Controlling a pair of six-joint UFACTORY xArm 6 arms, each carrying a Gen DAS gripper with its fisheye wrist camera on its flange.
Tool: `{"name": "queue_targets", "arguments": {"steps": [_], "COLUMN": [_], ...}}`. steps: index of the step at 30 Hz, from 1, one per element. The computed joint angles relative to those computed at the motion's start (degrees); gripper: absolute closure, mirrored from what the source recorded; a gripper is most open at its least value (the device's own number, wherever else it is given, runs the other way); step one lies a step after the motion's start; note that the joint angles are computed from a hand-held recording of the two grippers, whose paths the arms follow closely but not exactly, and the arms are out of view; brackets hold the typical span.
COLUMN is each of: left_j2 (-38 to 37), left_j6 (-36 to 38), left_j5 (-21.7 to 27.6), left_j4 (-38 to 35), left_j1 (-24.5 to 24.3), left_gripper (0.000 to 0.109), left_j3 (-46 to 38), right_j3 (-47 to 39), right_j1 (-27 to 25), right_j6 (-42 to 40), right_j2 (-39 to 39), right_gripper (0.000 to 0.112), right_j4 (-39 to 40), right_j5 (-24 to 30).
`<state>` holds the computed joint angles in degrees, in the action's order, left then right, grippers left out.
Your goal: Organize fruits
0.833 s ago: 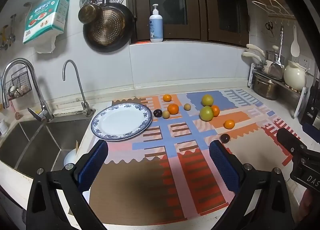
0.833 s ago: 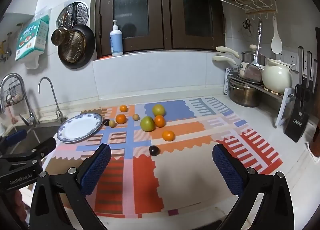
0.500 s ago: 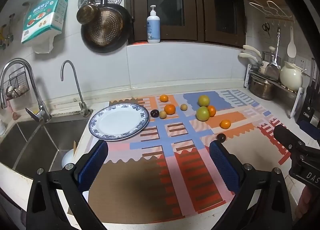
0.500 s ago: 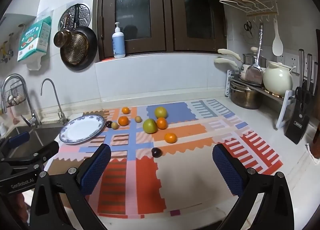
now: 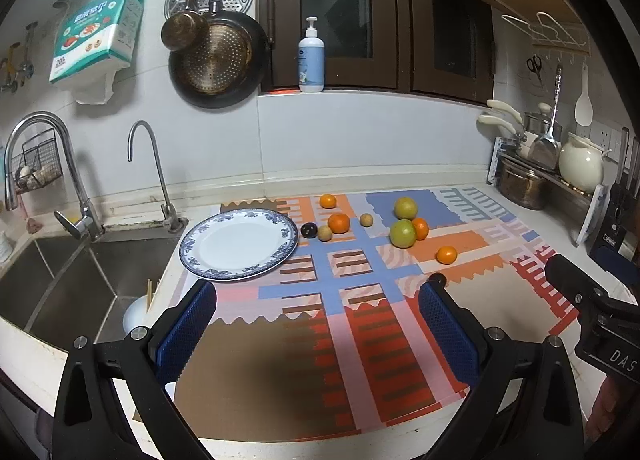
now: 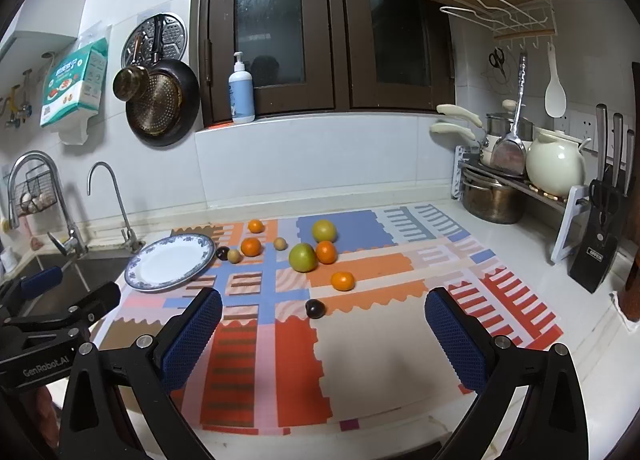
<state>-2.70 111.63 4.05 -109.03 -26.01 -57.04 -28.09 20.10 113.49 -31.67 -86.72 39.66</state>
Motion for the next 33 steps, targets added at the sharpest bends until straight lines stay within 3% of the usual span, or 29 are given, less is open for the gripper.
{"name": "queue_targets", "arguments": {"steps": [23, 29, 33], "left_j2": [-1.2, -1.5, -1.4], "left_j6": [3.3, -3.1, -2.9], "left_j5": [-0.3, -0.4, -0.4], "left_j4": [-3.7, 1.9, 1.7], "left_j1": [0.0, -0.3, -0.2], "left_gripper": [0.006, 0.006, 0.006], "left_j3": [0.5, 1.3, 1.2], "right_j3": [0.4, 0.2, 0.0], "right_j1": [-1.2, -1.2, -1.0], "right_j6": [-0.4, -0.4, -0.5], "right_j2": [-0.5, -0.3, 0.0], "right_gripper": [0.01, 0.01, 0.01], "right_j4": [-1.1, -1.2, -1.2], "right_j5": [-2.2, -2.4, -2.5]}}
